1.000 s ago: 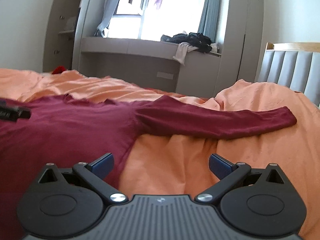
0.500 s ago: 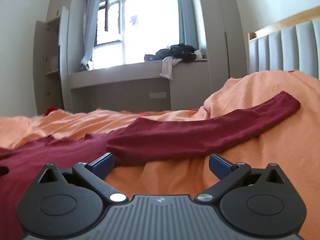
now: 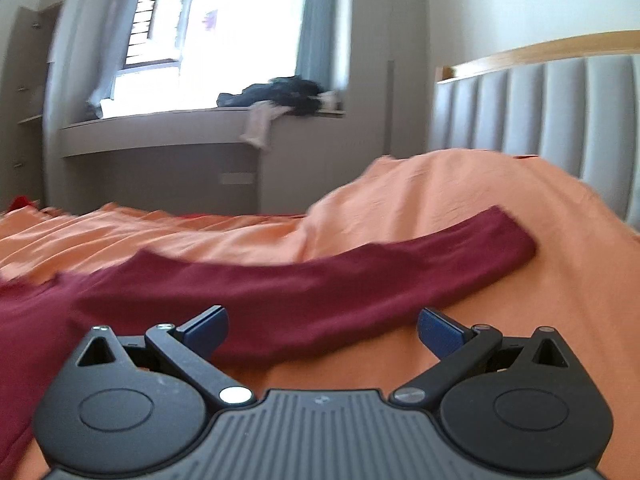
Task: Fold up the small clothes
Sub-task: 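Close the right gripper on the sleeve cuff, then carry the sleeve across the shirt body and open the right gripper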
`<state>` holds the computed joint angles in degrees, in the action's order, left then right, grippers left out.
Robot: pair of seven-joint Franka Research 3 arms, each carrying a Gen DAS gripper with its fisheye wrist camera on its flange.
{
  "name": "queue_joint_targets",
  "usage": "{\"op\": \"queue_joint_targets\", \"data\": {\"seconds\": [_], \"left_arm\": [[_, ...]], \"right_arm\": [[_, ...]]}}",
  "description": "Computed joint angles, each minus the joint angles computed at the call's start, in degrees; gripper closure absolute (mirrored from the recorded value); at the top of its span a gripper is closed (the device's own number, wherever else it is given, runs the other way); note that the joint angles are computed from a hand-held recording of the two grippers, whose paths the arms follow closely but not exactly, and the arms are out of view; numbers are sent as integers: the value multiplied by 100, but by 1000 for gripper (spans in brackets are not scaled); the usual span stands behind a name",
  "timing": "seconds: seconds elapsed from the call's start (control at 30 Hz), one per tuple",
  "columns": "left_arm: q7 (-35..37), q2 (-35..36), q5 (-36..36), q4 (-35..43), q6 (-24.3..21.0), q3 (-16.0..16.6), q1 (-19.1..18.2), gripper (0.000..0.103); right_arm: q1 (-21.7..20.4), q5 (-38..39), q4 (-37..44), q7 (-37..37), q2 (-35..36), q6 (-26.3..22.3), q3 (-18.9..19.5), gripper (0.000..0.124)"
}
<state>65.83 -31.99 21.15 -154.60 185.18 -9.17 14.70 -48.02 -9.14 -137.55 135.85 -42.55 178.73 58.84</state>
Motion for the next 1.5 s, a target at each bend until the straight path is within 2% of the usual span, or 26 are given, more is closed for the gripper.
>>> {"op": "queue_joint_targets", "data": {"seconds": [0.23, 0.37, 0.47, 0.5, 0.53, 0.57, 0.6, 0.7, 0.8, 0.93, 1.03, 1.13, 1.23, 1.33, 1.43, 1.5], "left_arm": [[-8, -2, -7, -32, 72, -57, 69, 0], [-12, -6, -21, -49, 98, -91, 99, 0], [-3, -4, -30, -50, 94, -75, 78, 0], [5, -4, -38, -50, 83, -33, 32, 0], [16, 0, -48, -48, 74, 19, -22, 0], [30, -1, -60, -49, 70, 82, -85, 0], [65, 1, -62, -45, 65, 162, -160, 0], [162, -72, -89, -71, 69, 390, -379, 0], [242, -169, -166, -104, 156, 629, -570, 0], [152, -307, -348, -78, 212, 643, -458, 0], [-16, -417, -437, 27, -64, 397, -82, 0], [-124, -488, -496, 109, -291, 542, -78, 0], [-250, -528, -533, 150, -344, 612, 69, 0], [-389, -608, -473, 150, -350, 496, 469, 0], [-382, -684, -432, 118, -346, 659, 503, 0], [-357, -757, -420, 70, -344, 758, 519, 0]], "right_arm": [[-1184, 153, 396, 832, -436, -395, 381, 23], [-1909, 94, 671, 1306, -897, -792, 647, 34], [-2226, 84, 862, 1571, -874, -1092, 803, 53], [-2278, 112, 890, 1694, -845, -1182, 831, 69], [-2290, 127, 876, 1816, -839, -1210, 835, 94], [-2282, 125, 830, 1925, -846, -1141, 818, 105], [-2233, 107, 740, 1991, -833, -952, 772, 117], [-2154, 34, 613, 2063, -986, -505, 667, 121], [-1916, -38, 554, 1781, -1213, -44, 463, 122], [-1486, -55, 720, 1141, -1255, 686, 207, 122], [-952, -106, 954, 627, -1007, 1192, 106, 122], [-393, -184, 1207, 157, -585, 1525, 125, 122], [196, -361, 1455, -341, -78, 1714, 266, 122], [595, -563, 1642, -820, 330, 1845, 587, 122], [1057, -796, 1740, -1301, 779, 1731, 908, 122], [1142, -947, 1762, -1653, 866, 1683, 1257, 122]]}}
